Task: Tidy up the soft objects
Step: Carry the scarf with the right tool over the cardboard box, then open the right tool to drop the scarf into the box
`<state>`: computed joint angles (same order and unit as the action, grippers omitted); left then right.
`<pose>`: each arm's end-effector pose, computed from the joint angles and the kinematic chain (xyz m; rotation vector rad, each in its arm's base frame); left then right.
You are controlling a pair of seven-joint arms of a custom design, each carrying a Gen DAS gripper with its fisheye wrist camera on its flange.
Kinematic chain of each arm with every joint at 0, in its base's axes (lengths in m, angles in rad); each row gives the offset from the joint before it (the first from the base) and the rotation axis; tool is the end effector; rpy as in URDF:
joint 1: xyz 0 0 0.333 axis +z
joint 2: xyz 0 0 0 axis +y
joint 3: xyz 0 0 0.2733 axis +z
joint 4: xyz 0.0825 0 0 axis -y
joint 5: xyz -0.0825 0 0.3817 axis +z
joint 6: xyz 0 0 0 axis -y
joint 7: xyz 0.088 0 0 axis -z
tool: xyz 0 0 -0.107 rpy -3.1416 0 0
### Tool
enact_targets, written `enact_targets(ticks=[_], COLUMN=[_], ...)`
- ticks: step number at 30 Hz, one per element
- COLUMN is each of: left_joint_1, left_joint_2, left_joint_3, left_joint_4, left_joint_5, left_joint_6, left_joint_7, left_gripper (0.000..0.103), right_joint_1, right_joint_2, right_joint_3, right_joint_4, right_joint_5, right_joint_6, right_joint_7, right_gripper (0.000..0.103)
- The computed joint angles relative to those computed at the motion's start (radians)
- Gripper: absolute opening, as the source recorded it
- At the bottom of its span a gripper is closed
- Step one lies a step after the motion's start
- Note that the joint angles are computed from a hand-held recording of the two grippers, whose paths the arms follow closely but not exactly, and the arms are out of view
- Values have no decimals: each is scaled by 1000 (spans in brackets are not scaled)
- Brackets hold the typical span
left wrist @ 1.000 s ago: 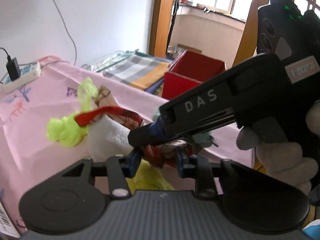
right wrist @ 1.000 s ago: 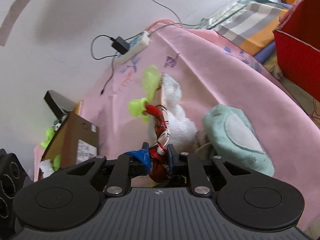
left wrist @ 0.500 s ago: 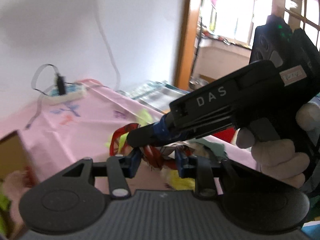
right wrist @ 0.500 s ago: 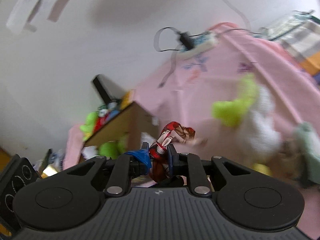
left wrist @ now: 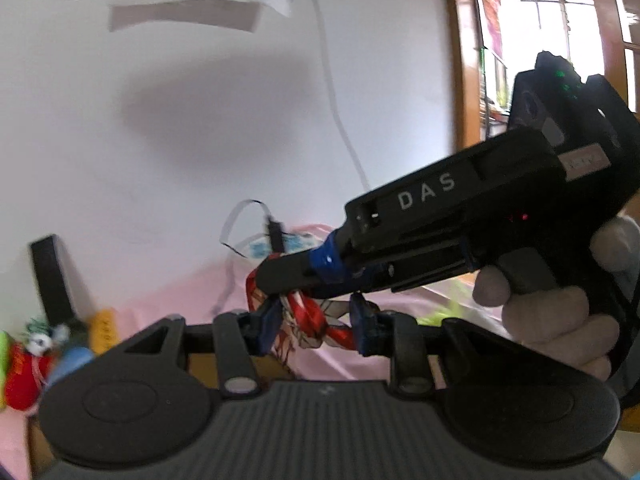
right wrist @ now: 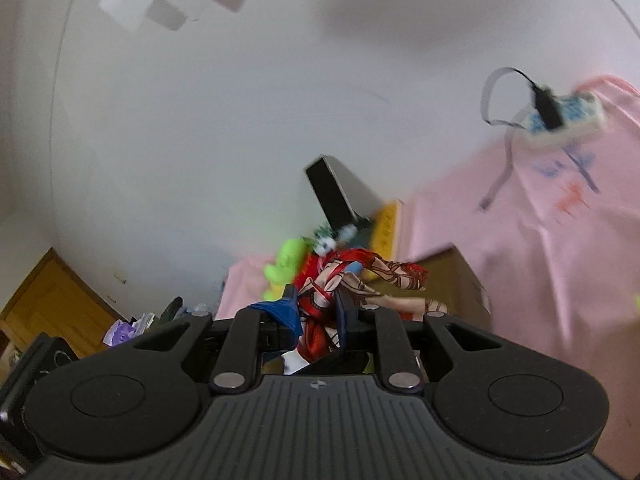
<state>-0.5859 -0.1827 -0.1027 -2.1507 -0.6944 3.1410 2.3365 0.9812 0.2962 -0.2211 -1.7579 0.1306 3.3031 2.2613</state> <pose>0.4508 -0.3026 0.5666 -0.8783 2.0774 -1.3204 0.4771 0.4599 0.5198 -1.3208 1.3457 -0.0678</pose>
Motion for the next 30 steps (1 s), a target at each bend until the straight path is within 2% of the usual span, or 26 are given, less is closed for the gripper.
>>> enact_targets(ticks=[3, 5, 8, 11, 13, 15, 21, 23, 26, 30], left_joint_1=[3, 47, 108, 171, 203, 226, 289, 300, 309, 304], left_joint_2=[28, 72, 125, 172, 201, 219, 219, 225, 212, 197], left_joint_3=[21, 6, -21, -50, -67, -84, -140, -147, -154, -154], left_joint_4=[12, 43, 71, 98, 121, 140, 150, 155, 148, 131], left_joint_5=[-25, -4, 9, 110, 231, 314, 265, 262, 215, 283], left_joint_6=[19, -17, -82, -168, -226, -284, -399, -408, -419, -405], left_joint_7=[19, -20, -73, -201, -323, -402, -381, -393, -379, -451], left_gripper=[26, 26, 26, 26, 26, 26, 28, 28, 28, 28], right_joint_1=[-5, 17, 24, 28, 8, -19, -31, -37, -39, -36], right_joint_2=[94, 149, 211, 253, 266, 271, 255, 247, 213, 180], right_joint_3=[-11, -52, -79, -92, -69, -35, -15, -6, 3, 4], right_joint_4=[114, 178, 246, 295, 320, 330, 327, 330, 287, 245], right_joint_5=[-17, -39, -83, -134, -151, -160, -255, -287, -349, -439], right_joint_6=[-29, -89, -186, -287, -351, -385, -438, -478, -472, -472], right_joint_7=[-6, 24, 73, 116, 128, 138, 228, 254, 304, 400], right_gripper=[0, 0, 0, 0, 6, 7, 7, 7, 7, 8])
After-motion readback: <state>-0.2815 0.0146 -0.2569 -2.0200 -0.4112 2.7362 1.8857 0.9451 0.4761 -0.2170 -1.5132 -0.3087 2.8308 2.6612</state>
